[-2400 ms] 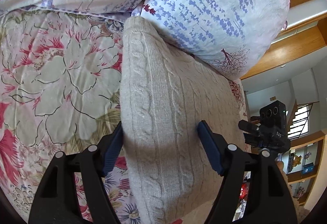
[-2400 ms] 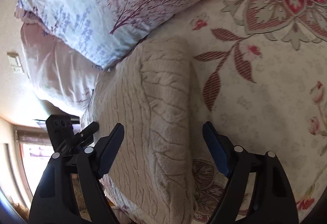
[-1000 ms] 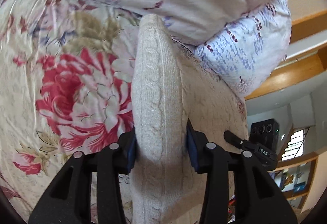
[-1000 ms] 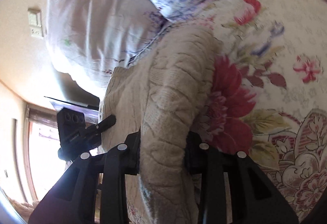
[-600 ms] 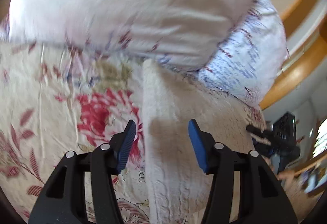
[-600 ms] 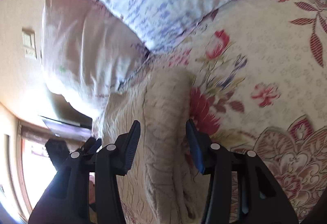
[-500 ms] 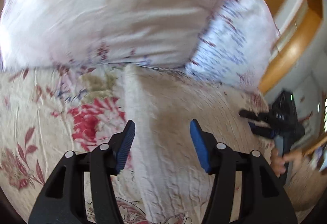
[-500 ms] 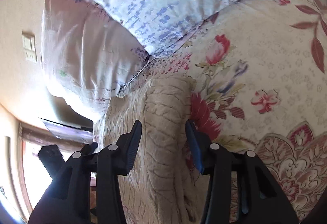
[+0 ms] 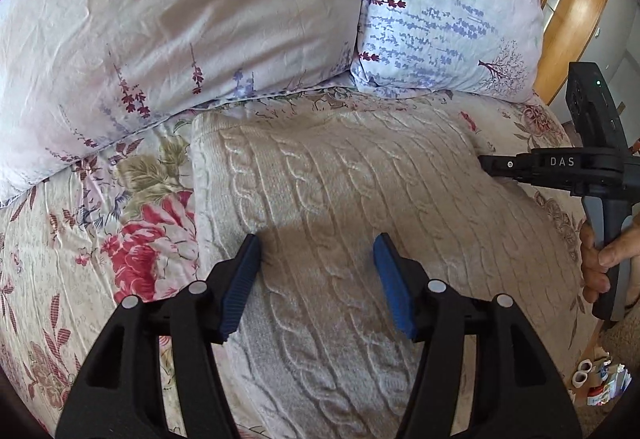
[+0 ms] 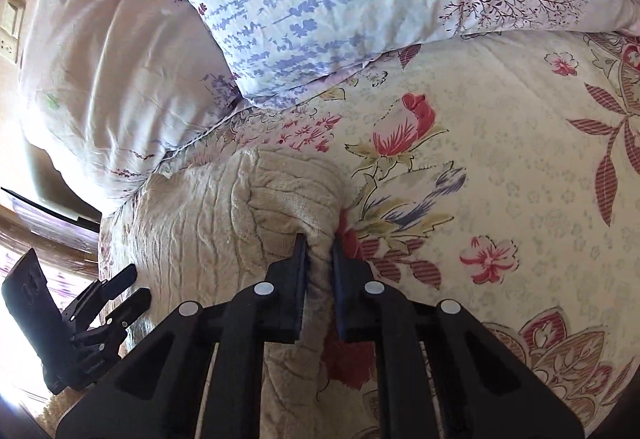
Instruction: Fold small clothes
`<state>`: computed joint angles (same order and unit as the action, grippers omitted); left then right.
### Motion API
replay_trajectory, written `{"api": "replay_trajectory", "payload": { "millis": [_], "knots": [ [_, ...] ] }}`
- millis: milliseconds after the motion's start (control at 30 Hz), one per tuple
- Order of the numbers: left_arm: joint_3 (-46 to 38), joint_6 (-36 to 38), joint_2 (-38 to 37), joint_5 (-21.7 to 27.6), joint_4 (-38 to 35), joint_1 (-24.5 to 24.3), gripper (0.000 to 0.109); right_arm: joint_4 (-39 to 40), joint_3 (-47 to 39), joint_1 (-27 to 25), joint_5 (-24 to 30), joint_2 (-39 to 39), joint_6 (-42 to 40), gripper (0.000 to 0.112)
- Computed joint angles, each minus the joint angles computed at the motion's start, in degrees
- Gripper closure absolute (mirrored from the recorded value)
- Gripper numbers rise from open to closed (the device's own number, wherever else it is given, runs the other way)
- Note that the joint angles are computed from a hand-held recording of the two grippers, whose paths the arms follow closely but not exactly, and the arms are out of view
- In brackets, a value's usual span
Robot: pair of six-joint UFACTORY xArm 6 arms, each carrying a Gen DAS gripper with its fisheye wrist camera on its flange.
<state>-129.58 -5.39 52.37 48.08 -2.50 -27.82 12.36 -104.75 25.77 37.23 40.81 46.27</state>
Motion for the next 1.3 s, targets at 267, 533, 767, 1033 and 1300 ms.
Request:
{"api": "replay_trajectory", "payload": {
  "millis": [267, 533, 767, 1033, 1300],
  "knots": [
    [24.0, -1.6, -15.7, -13.2, 0.6, -0.1, 0.049, -19.1, 9.5, 4.3, -5.7, -10.5, 5.2, 0.068],
    [29.5, -1.5, -16.4, -10.9, 3.9, -0.2, 0.045, -20.8, -4.8, 9.1, 11.5, -1.6, -5.9, 0.071],
    [38.9, -2.4, -22.7, -17.5, 1.4, 0.1, 0.044, -28.5, 3.5, 10.6, 5.4, -8.1, 2.1, 0.071],
    [45.7, -5.2, -26.2, -18.6, 2.6, 0.7, 0.043, -28.8, 10.9, 13.3, 4.5, -12.0, 4.3, 0.073],
    [44.2, -9.7, -24.1, -17.0, 3.9, 1.0, 0.031, -32.1, 11.5, 13.8, 6.2, -11.3, 6.8, 0.073]
  ]
}}
